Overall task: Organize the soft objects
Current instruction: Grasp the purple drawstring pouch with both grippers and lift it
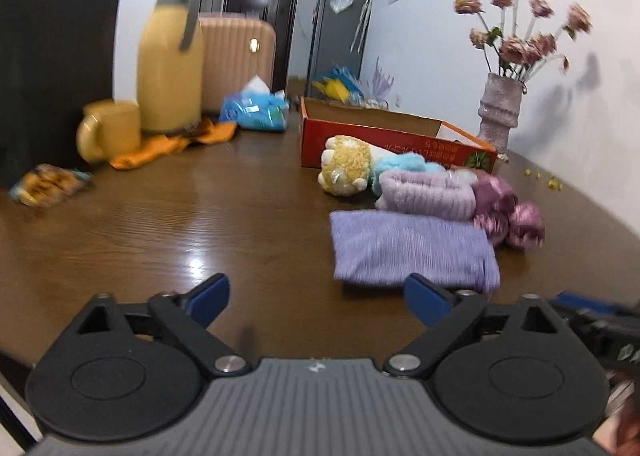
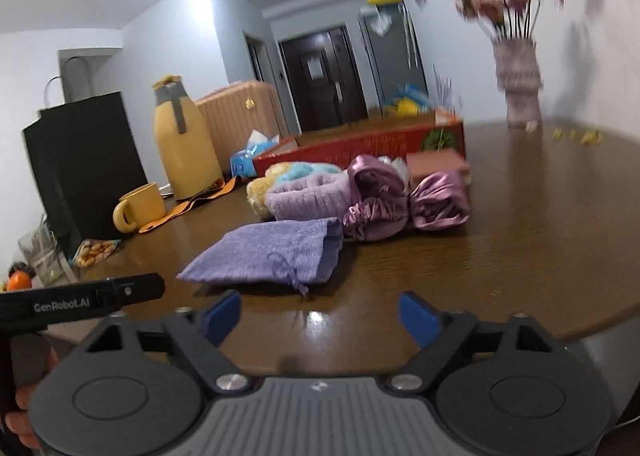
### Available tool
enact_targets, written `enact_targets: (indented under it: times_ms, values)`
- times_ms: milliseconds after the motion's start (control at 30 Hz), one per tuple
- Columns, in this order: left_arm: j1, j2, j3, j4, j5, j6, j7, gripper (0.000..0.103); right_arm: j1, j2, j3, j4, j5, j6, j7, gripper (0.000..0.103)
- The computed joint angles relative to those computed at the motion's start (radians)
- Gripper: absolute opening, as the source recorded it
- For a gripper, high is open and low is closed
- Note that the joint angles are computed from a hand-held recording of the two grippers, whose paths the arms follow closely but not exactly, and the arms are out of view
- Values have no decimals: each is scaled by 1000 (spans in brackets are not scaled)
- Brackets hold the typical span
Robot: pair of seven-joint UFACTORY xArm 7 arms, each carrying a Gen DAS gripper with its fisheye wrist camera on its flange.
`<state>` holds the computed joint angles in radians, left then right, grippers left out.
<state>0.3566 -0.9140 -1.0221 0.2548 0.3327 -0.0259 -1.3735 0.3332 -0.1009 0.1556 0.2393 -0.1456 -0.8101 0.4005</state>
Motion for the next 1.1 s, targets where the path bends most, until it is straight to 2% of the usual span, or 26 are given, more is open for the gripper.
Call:
enact_targets:
  times_ms: [33,100,167,200,233,267,333,367,400,433,500,567,700,800,867,933,1000,1033,1067,1100]
  values:
    - [48,41,13,8,7,-69,14,83,-6,27,-18,39,-47,14,42,76]
    - [161,132,3,33,-1,-199,54,76,-16,71,-27,109,-103,43,95,73]
    - [237,248,-2,73,-2,-255,105,68,-27,118,-25,184,-136,88,131,69]
    - [259,311,2,92,0,-266,131,59,-38,135,-25,217,-169,112,165,65]
    - [277,364,2,109,-1,-276,153,54,-49,155,-25,248,-203,129,198,61]
    - [290,416,5,120,0,-301,177,53,-66,174,-24,279,-249,147,244,58]
    - [312,494,4,131,-6,-349,218,46,-96,207,-16,332,-323,174,320,45]
    - [312,520,8,133,-11,-371,234,41,-111,222,-11,352,-355,181,349,43]
    - [305,546,20,134,-11,-390,251,31,-119,231,-6,365,-369,189,363,37]
    - [287,565,42,134,-10,-398,262,24,-123,238,-1,373,-371,195,363,24]
    - [247,574,79,132,-19,-400,275,15,-141,249,8,391,-412,204,386,14]
    - [193,576,129,120,-19,-410,283,11,-160,251,14,392,-456,189,410,3]
    - [90,558,219,98,-20,-448,305,6,-157,218,7,369,-469,152,371,2]
    - [61,521,236,111,-59,-462,352,5,-148,188,-2,371,-477,139,331,2]
    - [24,519,288,144,-53,-449,378,5,-152,172,-11,390,-506,127,338,2]
    - [13,542,334,204,-36,-452,434,5,-169,171,-24,447,-590,121,403,2]
    - [6,612,388,306,-9,-447,489,5,-179,199,-56,570,-716,132,518,2]
    - [0,656,412,362,6,-433,506,5,-223,235,-35,669,-821,144,612,2]
    - [-16,713,441,432,18,-411,535,5,-294,276,27,774,-891,180,684,2]
    - [-3,779,430,519,-11,-372,604,5,-395,331,132,878,-965,220,745,2]
